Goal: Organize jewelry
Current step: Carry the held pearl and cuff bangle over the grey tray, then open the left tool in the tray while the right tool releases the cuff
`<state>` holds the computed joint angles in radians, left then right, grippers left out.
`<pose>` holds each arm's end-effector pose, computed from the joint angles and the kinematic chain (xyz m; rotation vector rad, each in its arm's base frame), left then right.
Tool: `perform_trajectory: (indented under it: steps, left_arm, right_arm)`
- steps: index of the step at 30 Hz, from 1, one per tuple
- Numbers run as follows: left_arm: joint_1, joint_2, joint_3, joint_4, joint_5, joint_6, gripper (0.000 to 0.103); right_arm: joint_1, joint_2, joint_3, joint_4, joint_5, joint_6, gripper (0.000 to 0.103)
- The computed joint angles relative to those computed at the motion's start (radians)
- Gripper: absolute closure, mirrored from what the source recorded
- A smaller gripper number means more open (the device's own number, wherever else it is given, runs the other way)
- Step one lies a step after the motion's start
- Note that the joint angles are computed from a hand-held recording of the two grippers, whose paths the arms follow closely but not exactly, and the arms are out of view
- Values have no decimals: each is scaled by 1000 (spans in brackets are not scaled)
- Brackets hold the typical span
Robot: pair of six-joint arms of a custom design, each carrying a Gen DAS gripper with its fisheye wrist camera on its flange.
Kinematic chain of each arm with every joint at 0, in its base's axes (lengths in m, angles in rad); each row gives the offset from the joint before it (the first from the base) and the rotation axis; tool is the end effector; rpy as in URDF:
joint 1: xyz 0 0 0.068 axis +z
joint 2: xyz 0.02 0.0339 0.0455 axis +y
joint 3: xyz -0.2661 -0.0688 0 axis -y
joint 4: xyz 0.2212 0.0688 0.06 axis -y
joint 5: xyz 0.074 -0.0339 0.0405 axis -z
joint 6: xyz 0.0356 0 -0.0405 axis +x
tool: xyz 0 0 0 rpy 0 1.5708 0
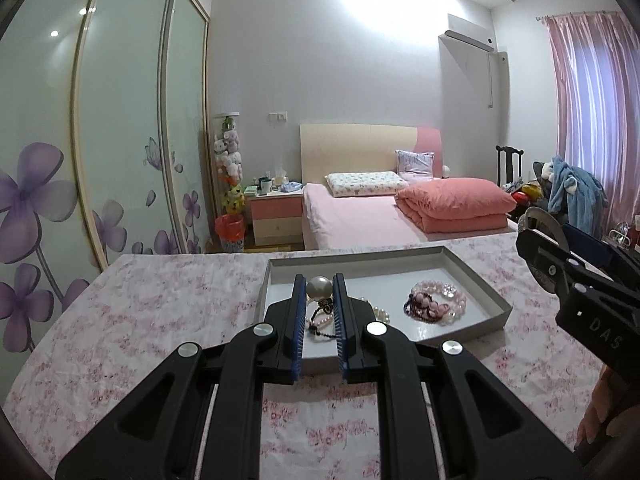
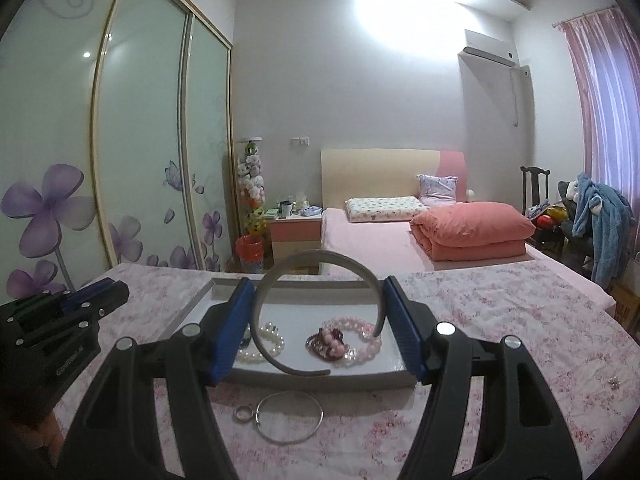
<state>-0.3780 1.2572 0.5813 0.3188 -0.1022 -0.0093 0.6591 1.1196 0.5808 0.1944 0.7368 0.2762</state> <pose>0.2342 -0.0891 0.2368 0.2861 1.9079 -0.1608 0.1878 0.1153 0.2571 0.1345 1.8188 -0.0482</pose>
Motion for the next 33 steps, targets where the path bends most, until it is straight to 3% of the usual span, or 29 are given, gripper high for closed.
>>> perform_trajectory:
  steps: [21, 33]
  left_arm:
    - [21, 184, 133, 31, 37, -7, 89]
    - [38, 456, 343, -10, 99, -10, 89]
  right_arm:
    - [-108, 133, 60, 120, -88, -53, 39]
    - [-320, 440, 244, 85, -352, 3, 39]
